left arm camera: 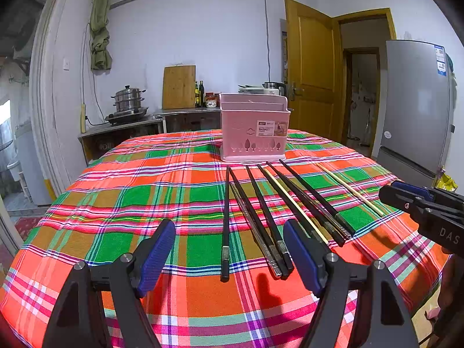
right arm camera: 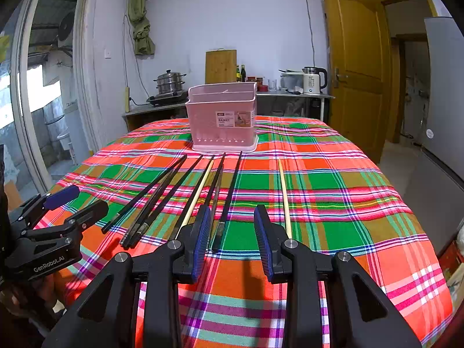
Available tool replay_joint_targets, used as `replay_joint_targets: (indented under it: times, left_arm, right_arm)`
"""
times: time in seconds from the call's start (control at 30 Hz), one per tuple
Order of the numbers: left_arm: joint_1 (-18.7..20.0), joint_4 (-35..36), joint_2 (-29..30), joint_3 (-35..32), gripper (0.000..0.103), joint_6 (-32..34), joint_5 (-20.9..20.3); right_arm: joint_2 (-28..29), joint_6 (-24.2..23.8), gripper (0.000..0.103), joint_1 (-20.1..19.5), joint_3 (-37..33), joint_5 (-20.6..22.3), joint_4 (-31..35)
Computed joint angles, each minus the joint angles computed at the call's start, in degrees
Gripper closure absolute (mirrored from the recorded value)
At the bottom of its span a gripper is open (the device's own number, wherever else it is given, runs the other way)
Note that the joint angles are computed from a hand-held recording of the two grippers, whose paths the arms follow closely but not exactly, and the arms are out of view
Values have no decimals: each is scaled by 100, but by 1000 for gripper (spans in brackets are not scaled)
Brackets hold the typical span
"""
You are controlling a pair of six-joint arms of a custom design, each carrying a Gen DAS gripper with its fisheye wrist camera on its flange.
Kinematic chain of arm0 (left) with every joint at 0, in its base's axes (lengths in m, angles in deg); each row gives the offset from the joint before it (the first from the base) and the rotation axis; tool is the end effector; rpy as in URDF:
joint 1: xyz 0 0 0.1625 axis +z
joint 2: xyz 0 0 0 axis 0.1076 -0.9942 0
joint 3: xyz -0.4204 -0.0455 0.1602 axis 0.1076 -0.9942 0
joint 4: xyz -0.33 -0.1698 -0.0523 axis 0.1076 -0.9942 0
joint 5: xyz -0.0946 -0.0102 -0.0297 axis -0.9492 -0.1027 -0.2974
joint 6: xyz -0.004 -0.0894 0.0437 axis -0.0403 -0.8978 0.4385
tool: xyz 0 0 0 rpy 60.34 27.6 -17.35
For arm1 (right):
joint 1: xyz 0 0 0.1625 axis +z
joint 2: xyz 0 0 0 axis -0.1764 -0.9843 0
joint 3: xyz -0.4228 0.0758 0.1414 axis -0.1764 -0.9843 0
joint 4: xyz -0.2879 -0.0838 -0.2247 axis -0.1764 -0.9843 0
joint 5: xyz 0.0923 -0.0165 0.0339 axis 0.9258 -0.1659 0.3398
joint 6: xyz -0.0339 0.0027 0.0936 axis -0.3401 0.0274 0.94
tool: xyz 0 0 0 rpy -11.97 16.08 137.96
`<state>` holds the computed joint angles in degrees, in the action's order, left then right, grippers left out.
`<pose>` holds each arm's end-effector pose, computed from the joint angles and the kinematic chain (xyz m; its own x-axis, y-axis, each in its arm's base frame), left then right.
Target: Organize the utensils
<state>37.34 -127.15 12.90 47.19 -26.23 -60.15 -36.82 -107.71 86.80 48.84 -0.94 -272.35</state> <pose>-0.3444 -0.6262 -0.0609 -0.7068 0.0556 -0.7052 0.6502 0.4440 -0.6166 -0.0099 -0.6255 0.2950 -0.7353 -0.2131 0.6434 -0.6521 0.4813 -0.5858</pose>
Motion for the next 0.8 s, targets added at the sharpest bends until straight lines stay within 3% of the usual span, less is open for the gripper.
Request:
replay_joint_targets:
  times: [0.8]
  left_arm:
    - [-2, 39, -18, 23, 26, -50, -1]
  right_arm:
    - [-2, 5, 71, 1, 2, 1, -10]
